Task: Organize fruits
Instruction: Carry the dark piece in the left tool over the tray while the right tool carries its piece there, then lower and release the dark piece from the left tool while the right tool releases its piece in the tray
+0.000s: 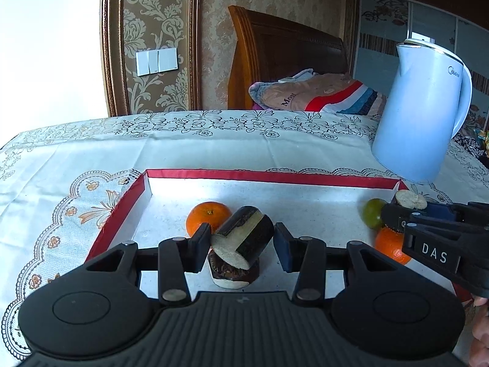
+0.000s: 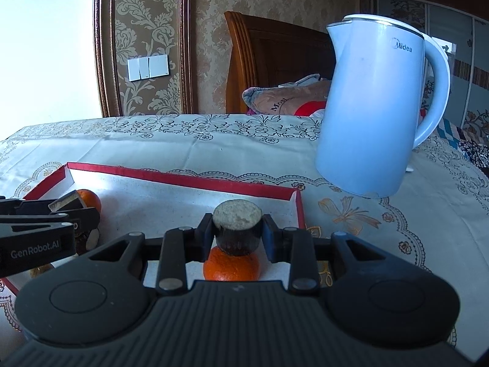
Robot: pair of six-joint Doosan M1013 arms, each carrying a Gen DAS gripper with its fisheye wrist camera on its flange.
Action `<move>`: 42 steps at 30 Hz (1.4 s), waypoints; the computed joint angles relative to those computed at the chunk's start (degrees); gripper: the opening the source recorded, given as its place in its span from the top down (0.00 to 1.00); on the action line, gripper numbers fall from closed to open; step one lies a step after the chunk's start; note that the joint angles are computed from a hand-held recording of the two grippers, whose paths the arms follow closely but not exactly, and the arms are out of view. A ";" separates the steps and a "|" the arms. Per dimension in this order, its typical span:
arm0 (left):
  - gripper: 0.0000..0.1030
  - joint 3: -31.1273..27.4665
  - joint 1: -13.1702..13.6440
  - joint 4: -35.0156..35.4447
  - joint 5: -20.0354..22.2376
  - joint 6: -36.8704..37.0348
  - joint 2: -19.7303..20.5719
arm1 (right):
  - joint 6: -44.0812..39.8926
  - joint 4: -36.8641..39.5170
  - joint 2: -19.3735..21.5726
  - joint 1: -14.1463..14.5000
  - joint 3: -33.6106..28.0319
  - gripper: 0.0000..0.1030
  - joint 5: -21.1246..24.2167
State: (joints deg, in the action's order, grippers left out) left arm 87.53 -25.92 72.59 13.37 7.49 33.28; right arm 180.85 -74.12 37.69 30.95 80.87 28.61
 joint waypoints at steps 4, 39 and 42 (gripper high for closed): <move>0.57 -0.28 0.11 -0.43 0.15 -0.13 0.21 | -0.38 0.56 0.22 -0.09 -0.28 0.70 -0.07; 0.32 0.92 -0.40 12.19 1.85 -13.28 -0.14 | 9.26 -7.87 -0.41 0.57 1.49 0.03 1.96; 0.26 1.44 -0.21 14.24 1.52 -16.31 -0.42 | 9.75 -8.28 -0.58 0.53 1.82 0.01 1.73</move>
State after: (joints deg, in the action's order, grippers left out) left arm 88.97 -26.13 86.82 14.89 -8.82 32.85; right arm 190.60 -82.39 37.11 31.48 82.68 30.34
